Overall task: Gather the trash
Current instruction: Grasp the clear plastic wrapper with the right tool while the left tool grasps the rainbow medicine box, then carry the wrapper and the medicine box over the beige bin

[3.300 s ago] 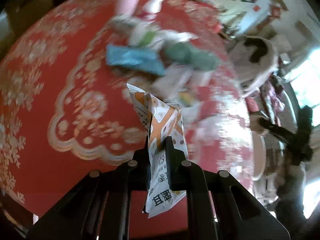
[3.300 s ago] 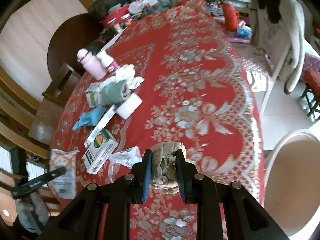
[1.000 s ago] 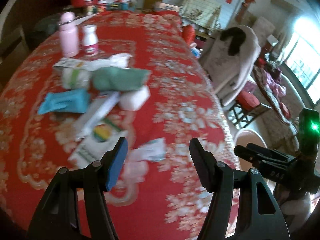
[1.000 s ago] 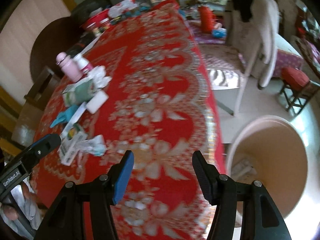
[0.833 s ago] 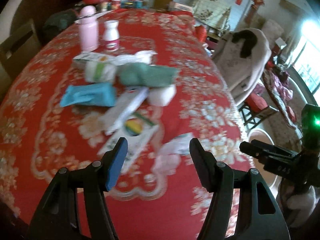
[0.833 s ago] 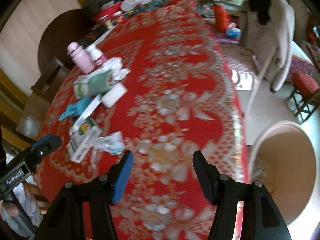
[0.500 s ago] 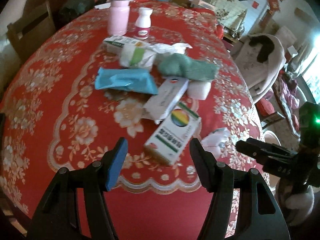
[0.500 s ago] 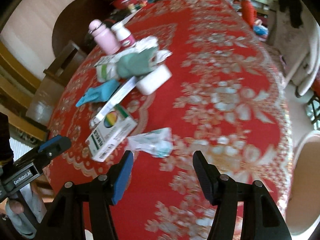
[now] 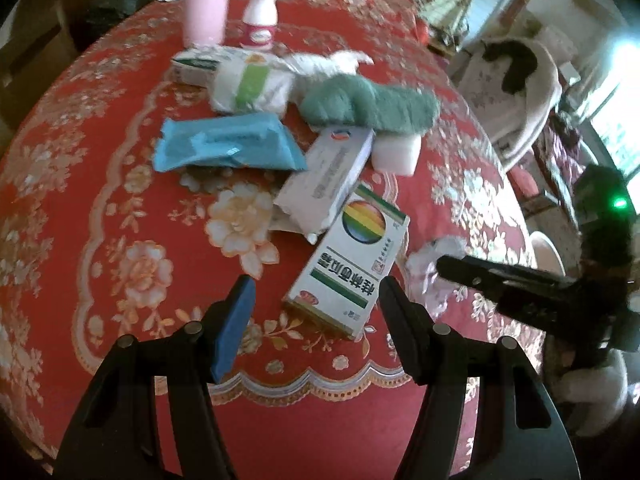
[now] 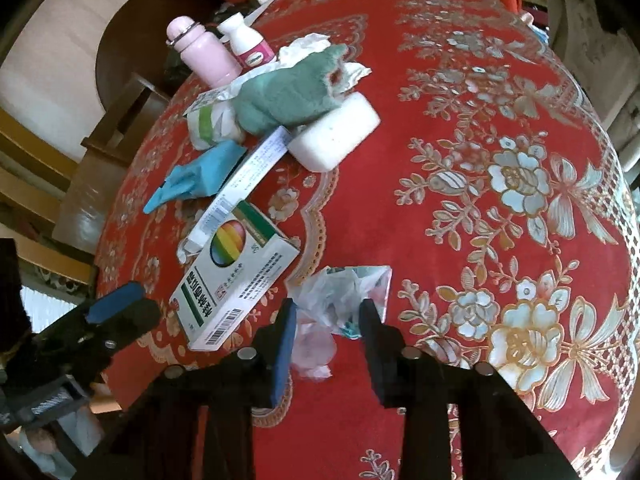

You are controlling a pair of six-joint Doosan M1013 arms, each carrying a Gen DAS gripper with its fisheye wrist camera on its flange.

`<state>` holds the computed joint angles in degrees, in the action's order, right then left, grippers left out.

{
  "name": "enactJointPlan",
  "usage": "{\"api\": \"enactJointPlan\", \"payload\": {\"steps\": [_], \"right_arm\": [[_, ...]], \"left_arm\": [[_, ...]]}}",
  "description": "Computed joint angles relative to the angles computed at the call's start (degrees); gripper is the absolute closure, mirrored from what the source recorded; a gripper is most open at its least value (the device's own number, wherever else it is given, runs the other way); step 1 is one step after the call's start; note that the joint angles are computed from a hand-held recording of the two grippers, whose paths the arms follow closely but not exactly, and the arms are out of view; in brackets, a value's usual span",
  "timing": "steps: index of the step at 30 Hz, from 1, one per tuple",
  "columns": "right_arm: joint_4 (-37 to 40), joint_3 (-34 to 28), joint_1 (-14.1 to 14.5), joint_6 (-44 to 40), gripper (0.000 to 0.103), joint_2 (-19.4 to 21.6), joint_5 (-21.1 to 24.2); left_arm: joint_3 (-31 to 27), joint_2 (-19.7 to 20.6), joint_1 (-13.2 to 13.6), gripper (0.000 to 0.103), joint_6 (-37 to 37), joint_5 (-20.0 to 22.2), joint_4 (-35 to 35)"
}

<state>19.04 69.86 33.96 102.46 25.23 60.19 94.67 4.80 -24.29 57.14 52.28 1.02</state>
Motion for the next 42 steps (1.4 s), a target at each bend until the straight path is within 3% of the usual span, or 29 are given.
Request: {"api": "enactJointPlan", "payload": {"steps": [9, 15, 18, 24, 42], "right_arm": [[-1.46, 2.41, -1.64, 1.74, 0.077, -2.66, -1.33], [-1.70, 3.83, -2.43, 2.39, 0.077, -4.10, -2.09], [-2.20, 4.25, -2.58, 2.28, 0.077, -4.60, -2.16], [-3.39, 5.19, -2.93, 1.41, 0.077, -5.91, -2.35], [-5.75, 9.11, -5.81, 1.54, 0.077, -10.28, -3.65]], "left_arm": [[-2.24, 3.45, -1.17, 0.040, 4.42, 0.84, 0.27], [-4.09, 5.56, -2.26, 0.040, 4.33, 3.66, 2.24], [-4.07, 5.64, -2.35, 0.047, 3.29, 3.67, 1.45], [-3.62, 4.26, -2.57, 0.049, 0.28, 1.52, 0.62], [-7.84, 4.70, -8.44, 0.050, -2.21, 0.79, 4.39]]}}
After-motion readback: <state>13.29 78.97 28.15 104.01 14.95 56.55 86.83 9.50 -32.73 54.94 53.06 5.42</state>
